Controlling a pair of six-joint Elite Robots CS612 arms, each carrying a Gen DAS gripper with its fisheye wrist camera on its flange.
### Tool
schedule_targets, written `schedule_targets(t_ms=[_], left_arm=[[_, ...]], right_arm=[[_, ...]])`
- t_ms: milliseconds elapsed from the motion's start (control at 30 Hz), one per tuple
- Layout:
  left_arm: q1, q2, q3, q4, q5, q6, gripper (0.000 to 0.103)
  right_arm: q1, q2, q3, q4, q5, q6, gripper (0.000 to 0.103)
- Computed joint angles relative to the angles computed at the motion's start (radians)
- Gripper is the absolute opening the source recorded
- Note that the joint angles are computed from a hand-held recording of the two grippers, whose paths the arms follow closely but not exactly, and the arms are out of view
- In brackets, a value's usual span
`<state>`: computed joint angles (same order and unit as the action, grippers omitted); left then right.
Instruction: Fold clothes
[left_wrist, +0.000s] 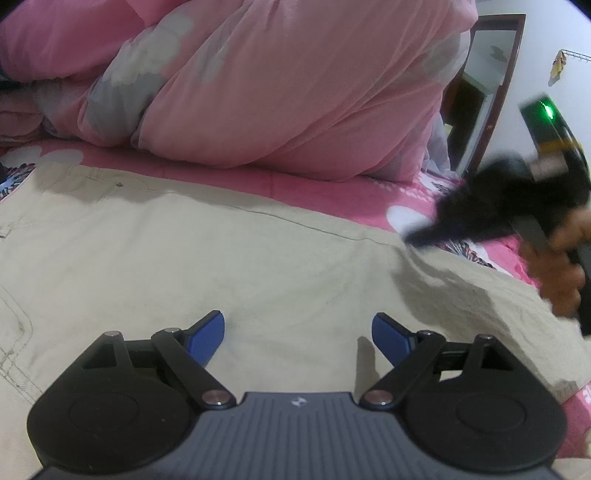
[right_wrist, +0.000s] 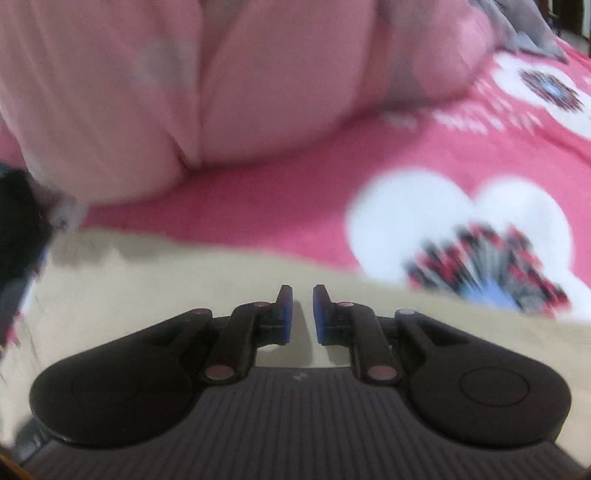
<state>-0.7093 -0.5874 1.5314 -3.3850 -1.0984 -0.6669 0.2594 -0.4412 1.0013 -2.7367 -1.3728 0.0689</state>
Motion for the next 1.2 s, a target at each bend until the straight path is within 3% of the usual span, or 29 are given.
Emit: schedule_targets(t_ms=[133, 233, 333, 433, 533, 667, 767, 867, 967, 1067, 1133, 1200], left_arm=[[0.0, 0.0, -0.002, 0.006, 0.002, 0.002, 0.088], [-0.001, 0.0, -0.003, 0.011, 0.006, 0.005, 0.088], [0.0, 0.002, -0.004, 0.013, 0.007, 0.006, 0.088], [0.0, 0.002, -0.005, 0.014, 0.007, 0.007, 0.088], [0.0, 0.002, -0.004, 0.013, 0.006, 0.007, 0.088], [0.0, 0.001, -0.004, 0.013, 0.005, 0.007, 0.089], [0.0, 0.001, -0.004, 0.014, 0.006, 0.008, 0.089], [0.0, 0.001, -0.004, 0.014, 0.005, 0.009, 0.089], [0.0, 0.0, -0.004, 0.018, 0.006, 0.011, 0.089], [-0.002, -0.001, -0.006, 0.03, 0.012, 0.015, 0.089], [-0.002, -0.001, -0.008, 0.036, 0.015, 0.017, 0.089], [-0.003, -0.001, -0.008, 0.037, 0.015, 0.017, 0.089]], right_arm=[[-0.012, 0.038, -0.05, -0.014, -0.045, 0.075, 0.006], [-0.019, 0.05, -0.071, -0.062, -0.123, 0.139, 0.012], [-0.046, -0.021, 0.056, -0.134, -0.049, 0.178, 0.012], [-0.061, -0.093, 0.188, -0.158, -0.016, 0.125, 0.012], [-0.066, -0.09, 0.19, -0.108, -0.105, 0.113, 0.011], [-0.094, -0.051, 0.144, -0.155, -0.209, 0.224, 0.007], [-0.108, -0.07, 0.177, -0.186, -0.287, 0.265, 0.013], [-0.13, -0.145, 0.323, -0.305, -0.163, 0.266, 0.013], [-0.144, -0.188, 0.407, -0.297, -0.087, 0.226, 0.014], [-0.156, -0.164, 0.382, -0.259, -0.145, 0.21, 0.01], [-0.178, -0.142, 0.352, -0.274, -0.168, 0.25, 0.004], [-0.188, -0.135, 0.329, -0.265, -0.261, 0.288, 0.005]])
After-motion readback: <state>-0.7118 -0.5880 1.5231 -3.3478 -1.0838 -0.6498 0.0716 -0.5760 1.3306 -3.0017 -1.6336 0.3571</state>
